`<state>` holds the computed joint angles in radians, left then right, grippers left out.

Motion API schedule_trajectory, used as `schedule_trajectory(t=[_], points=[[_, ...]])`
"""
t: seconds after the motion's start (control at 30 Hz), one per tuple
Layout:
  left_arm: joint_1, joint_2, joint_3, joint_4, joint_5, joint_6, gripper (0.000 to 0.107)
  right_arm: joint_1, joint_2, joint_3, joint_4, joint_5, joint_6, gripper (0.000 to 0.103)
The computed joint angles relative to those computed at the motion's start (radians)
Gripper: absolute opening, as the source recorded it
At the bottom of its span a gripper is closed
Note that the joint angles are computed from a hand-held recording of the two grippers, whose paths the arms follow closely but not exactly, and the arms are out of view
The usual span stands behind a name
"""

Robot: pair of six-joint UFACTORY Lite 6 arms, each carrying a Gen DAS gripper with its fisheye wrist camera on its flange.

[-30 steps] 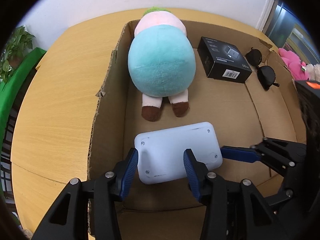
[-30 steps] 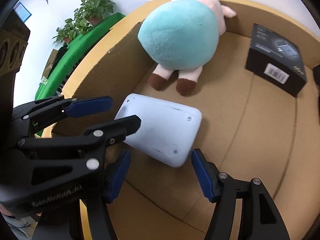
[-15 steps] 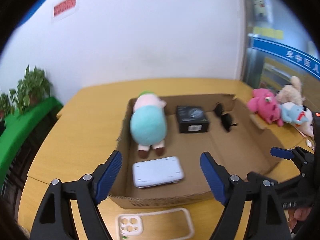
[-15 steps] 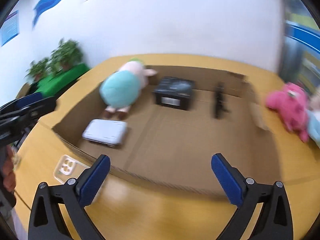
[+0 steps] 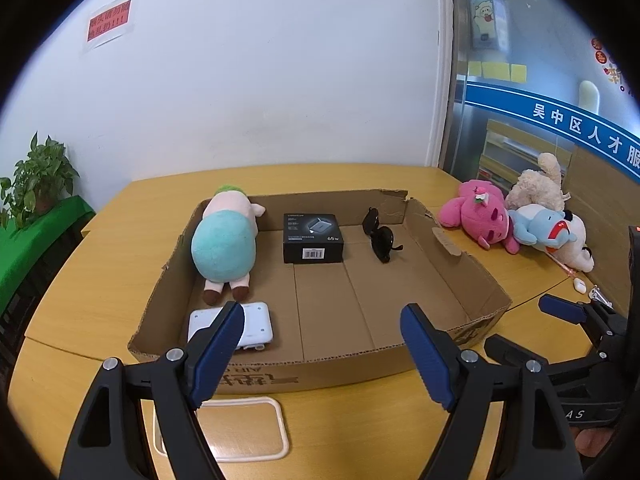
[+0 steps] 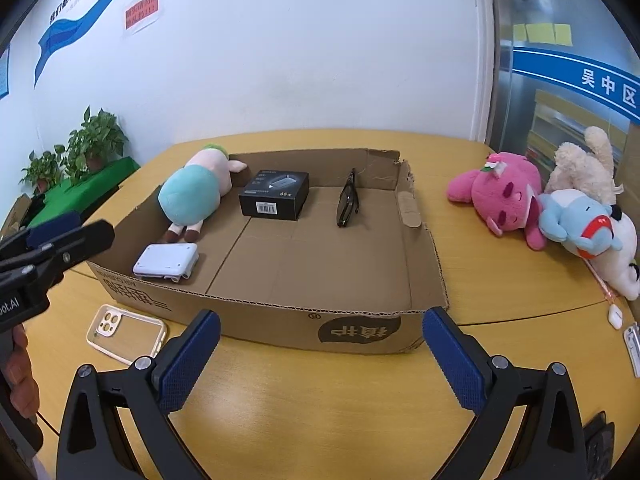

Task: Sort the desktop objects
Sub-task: 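Open the right gripper to release the power bank and withdraw, then move the right tool to the white phone case and grasp its rim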

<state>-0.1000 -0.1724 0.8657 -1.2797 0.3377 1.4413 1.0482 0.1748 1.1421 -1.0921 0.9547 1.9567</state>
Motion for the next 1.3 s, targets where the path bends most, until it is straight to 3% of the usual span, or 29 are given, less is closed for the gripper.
schedule_trajectory(t=[0.2, 0.73, 0.87, 1.03, 1.2, 1.3], points=[[0.041, -0.015, -0.009, 0.067, 0.022, -0.057, 0.081, 0.011, -0.003, -0.010, -0.030, -0.001, 0.048, 0.103], [0.108, 0.033, -0.019, -0.036, 0.055, 0.075, 0.081, 0.013, 0.119, 0.124, -0.008, -0.028, -0.026, 0.103], [0.174, 0.063, -0.017, -0.035, 0.116, 0.112, 0.081, 0.001, 0.178, 0.173, 0.004, -0.093, -0.057, 0.103], [0.332, 0.162, -0.002, -0.018, 0.168, 0.193, 0.080, -0.040, 0.319, 0.287, 0.040, -0.290, -0.117, 0.103], [0.458, 0.319, 0.069, 0.025, 0.151, 0.228, 0.080, -0.080, 0.566, 0.544, 0.192, -0.448, -0.300, 0.095], [0.504, 0.417, 0.126, 0.044, 0.170, 0.243, 0.080, -0.087, 0.747, 0.780, 0.352, -0.443, -0.497, 0.089]])
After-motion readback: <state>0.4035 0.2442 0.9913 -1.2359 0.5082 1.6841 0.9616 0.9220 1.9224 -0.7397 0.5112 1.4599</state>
